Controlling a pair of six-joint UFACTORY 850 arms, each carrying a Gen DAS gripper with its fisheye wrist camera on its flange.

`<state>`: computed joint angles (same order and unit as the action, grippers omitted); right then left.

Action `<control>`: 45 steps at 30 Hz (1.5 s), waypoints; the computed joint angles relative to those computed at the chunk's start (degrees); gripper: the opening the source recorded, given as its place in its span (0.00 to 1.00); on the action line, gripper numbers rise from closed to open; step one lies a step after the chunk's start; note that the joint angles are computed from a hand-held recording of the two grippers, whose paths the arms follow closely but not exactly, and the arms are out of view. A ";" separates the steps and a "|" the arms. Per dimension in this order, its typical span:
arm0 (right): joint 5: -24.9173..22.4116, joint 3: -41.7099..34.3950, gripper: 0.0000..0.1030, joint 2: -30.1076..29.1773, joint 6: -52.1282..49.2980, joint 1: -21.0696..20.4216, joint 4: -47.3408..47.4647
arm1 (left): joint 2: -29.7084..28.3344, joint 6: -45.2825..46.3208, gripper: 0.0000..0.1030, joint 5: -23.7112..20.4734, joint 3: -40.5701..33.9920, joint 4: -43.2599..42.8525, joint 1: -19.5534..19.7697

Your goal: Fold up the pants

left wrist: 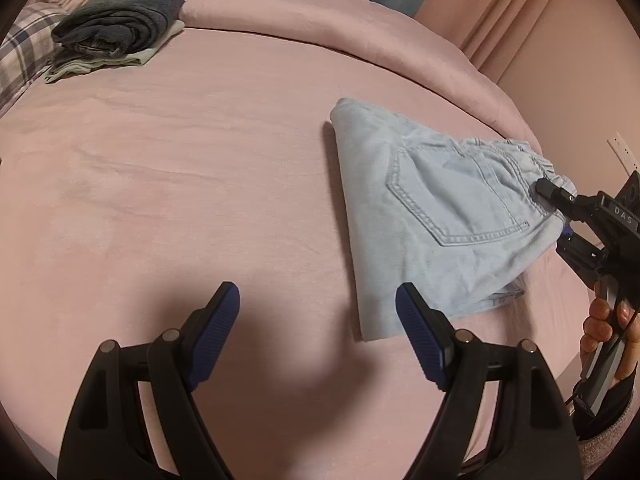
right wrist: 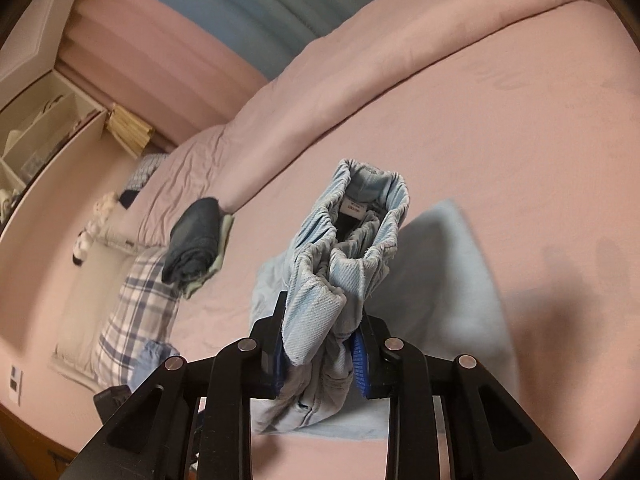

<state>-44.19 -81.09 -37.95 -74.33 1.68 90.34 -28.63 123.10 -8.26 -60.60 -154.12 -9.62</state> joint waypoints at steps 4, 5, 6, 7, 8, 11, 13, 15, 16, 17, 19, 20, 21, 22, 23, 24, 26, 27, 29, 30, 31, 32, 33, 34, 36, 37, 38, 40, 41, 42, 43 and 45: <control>0.28 0.47 0.28 -0.39 0.72 -1.26 0.47 | -0.62 -4.31 0.78 0.53 -1.09 4.84 -0.25; 0.53 0.47 0.28 -0.58 1.29 -1.44 0.03 | -0.78 -5.51 0.78 0.72 -1.36 6.16 -0.29; 0.63 0.43 0.28 -0.82 1.92 -1.57 -0.48 | -0.90 -6.61 0.78 0.84 -1.59 7.43 -0.31; 0.58 0.33 0.28 -1.03 2.45 -1.60 -0.92 | -1.02 -7.83 0.78 0.94 -1.81 8.82 -0.34; 0.56 0.22 0.28 -1.33 3.02 -1.64 -1.47 | -1.14 -8.83 0.78 1.14 -2.03 9.90 -0.42; 0.39 -0.20 0.28 -2.05 4.50 -1.57 -2.50 | -1.51 -12.87 0.78 1.73 -2.74 14.38 -0.53; 0.19 -0.59 0.28 -2.43 5.10 -1.63 -2.85 | -1.84 -14.25 0.78 2.17 -3.24 15.93 -0.63; -0.15 -0.96 0.28 -2.87 5.56 -1.72 -3.11 | -2.00 -15.28 0.78 2.45 -3.41 17.00 -0.66; -0.07 -1.14 0.28 -3.05 5.90 -1.71 -3.42 | -2.16 -16.74 0.78 2.66 -3.60 18.48 -0.62; -0.16 -1.41 0.28 -3.37 6.44 -1.80 -4.01 | -2.26 -18.20 0.78 2.79 -3.69 20.00 -0.58; 0.05 -1.82 0.28 -3.96 7.63 -1.86 -5.25 | -2.43 -20.89 0.78 3.00 -3.90 22.68 -0.68; 0.30 -1.95 0.28 -4.27 8.35 -1.87 -5.91 | -2.50 -22.11 0.78 3.03 -3.98 23.96 -0.70; 0.28 -2.11 0.28 -4.60 9.15 -1.93 -6.40 | -2.56 -23.13 0.78 3.12 -4.08 25.08 -0.76; 0.23 -2.32 0.28 -5.03 9.96 -2.01 -6.92 | -2.67 -24.80 0.78 3.27 -4.30 26.86 -0.81; 0.29 -2.50 0.28 -5.39 10.66 -2.08 -7.41 | -2.76 -25.78 0.78 3.40 -4.45 27.90 -0.86; 0.16 -2.72 0.28 -5.82 11.48 -2.19 -7.88 | -2.86 -27.87 0.78 3.55 -4.65 30.11 -0.91; -0.24 -3.01 0.28 -6.38 12.12 -2.36 -8.26 | -3.06 -31.31 0.78 3.86 -5.03 33.74 -1.01; -0.31 -3.09 0.28 -6.56 12.28 -2.39 -8.34 | -3.15 -32.48 0.78 4.13 -5.22 35.07 -1.10; -0.23 -3.12 0.28 -6.65 12.03 -2.37 -8.31 | -3.26 -35.49 0.78 4.36 -5.48 38.37 -1.20; -0.04 -3.17 0.28 -6.71 11.78 -2.37 -8.41 | -3.33 -37.50 0.78 4.49 -5.69 40.52 -1.28; 0.09 -3.15 0.28 -6.73 11.63 -2.36 -8.49 | -3.41 -40.04 0.78 4.67 -5.92 43.23 -1.38; 0.06 -3.16 0.28 -6.84 11.45 -2.41 -8.44 | -3.45 -41.27 0.78 4.83 -6.05 44.56 -1.52; -0.09 -3.09 0.28 -6.91 11.24 -2.52 -8.13 | -3.49 -43.09 0.78 4.98 -6.23 46.50 -1.67; -0.22 -3.03 0.28 -6.91 11.21 -2.58 -7.92 | -3.57 -45.62 0.78 5.06 -6.45 49.18 -1.77; -0.33 -2.82 0.28 -6.81 10.93 -2.68 -7.71 | -3.67 -50.92 0.78 5.44 -6.81 54.80 -2.09; -0.20 -2.70 0.28 -6.69 10.68 -2.72 -7.75 | -3.74 -53.97 0.78 5.59 -7.03 58.09 -2.22; 0.03 -2.53 0.28 -6.50 10.39 -2.76 -7.85 | -3.78 -56.13 0.78 5.66 -7.17 60.37 -2.31; 0.51 -2.27 0.28 -6.18 9.96 -2.69 -8.14 | -3.86 -60.17 0.78 5.80 -7.53 64.65 -2.54; 0.67 -2.12 0.28 -6.01 9.93 -2.63 -8.25 | -3.92 -61.66 0.78 5.82 -7.74 66.31 -2.62; 0.72 -2.07 0.29 -5.90 10.00 -2.61 -8.37 | -3.98 -62.55 0.78 5.85 -7.95 67.41 -2.70; 0.74 -2.05 0.29 -5.85 10.16 -2.62 -8.53 | -4.03 -62.99 0.78 5.93 -8.11 67.97 -2.79; 0.49 -2.12 0.30 -5.87 10.55 -2.73 -8.92 | -4.20 -69.68 0.78 6.05 -8.56 74.86 -2.98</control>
<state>-43.70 -83.21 -43.82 -63.77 -1.05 81.42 -32.82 53.42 -2.21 -69.16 -79.26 -12.59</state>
